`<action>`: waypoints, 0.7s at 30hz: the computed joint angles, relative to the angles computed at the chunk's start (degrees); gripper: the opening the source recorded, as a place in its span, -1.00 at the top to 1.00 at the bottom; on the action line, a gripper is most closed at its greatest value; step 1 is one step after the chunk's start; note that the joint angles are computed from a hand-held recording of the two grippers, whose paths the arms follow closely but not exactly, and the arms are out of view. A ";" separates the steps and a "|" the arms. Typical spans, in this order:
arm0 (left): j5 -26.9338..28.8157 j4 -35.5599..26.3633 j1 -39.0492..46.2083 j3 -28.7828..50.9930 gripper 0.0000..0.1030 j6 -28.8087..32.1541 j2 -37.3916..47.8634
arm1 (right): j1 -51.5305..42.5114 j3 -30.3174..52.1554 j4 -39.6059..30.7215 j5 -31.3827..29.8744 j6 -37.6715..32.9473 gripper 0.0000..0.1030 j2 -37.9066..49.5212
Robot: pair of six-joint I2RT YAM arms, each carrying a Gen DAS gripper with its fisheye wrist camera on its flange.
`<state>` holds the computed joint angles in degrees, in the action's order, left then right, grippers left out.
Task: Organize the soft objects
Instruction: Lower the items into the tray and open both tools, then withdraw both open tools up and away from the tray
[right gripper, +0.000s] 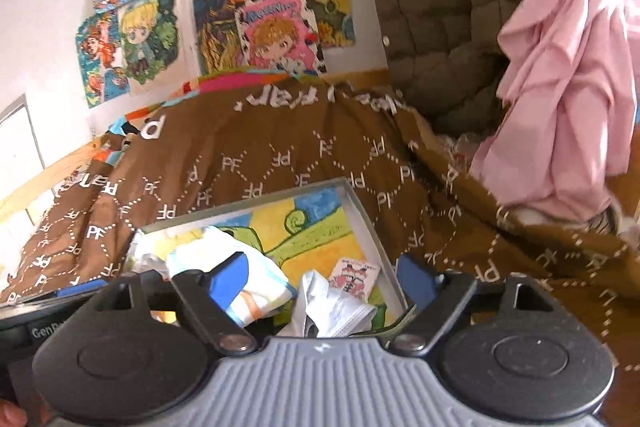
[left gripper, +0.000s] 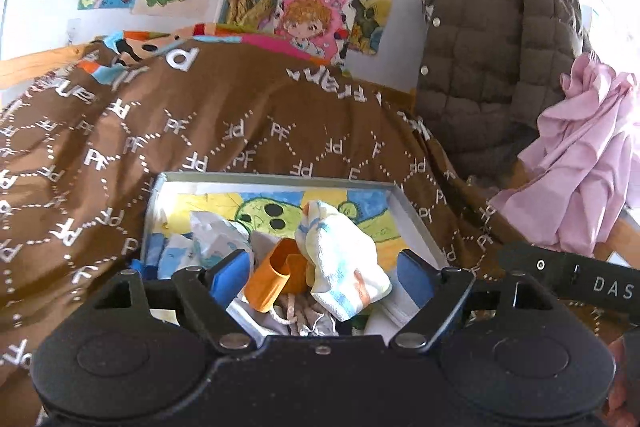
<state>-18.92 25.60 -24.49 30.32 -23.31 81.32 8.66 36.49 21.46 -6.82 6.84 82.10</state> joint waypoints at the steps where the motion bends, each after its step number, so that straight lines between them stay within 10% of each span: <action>1: -1.18 -0.68 -0.82 -1.08 -0.68 -0.57 -2.21 | 0.03 -0.71 -0.19 0.11 -0.32 -0.73 -1.48; 21: -32.99 -25.11 -24.99 -9.01 -0.98 -8.38 -34.25 | 0.79 -12.82 -11.04 -1.87 -1.77 -0.99 -31.91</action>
<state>-51.91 0.49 -49.49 21.30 -31.69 47.07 9.44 23.67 10.43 -8.69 5.07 50.19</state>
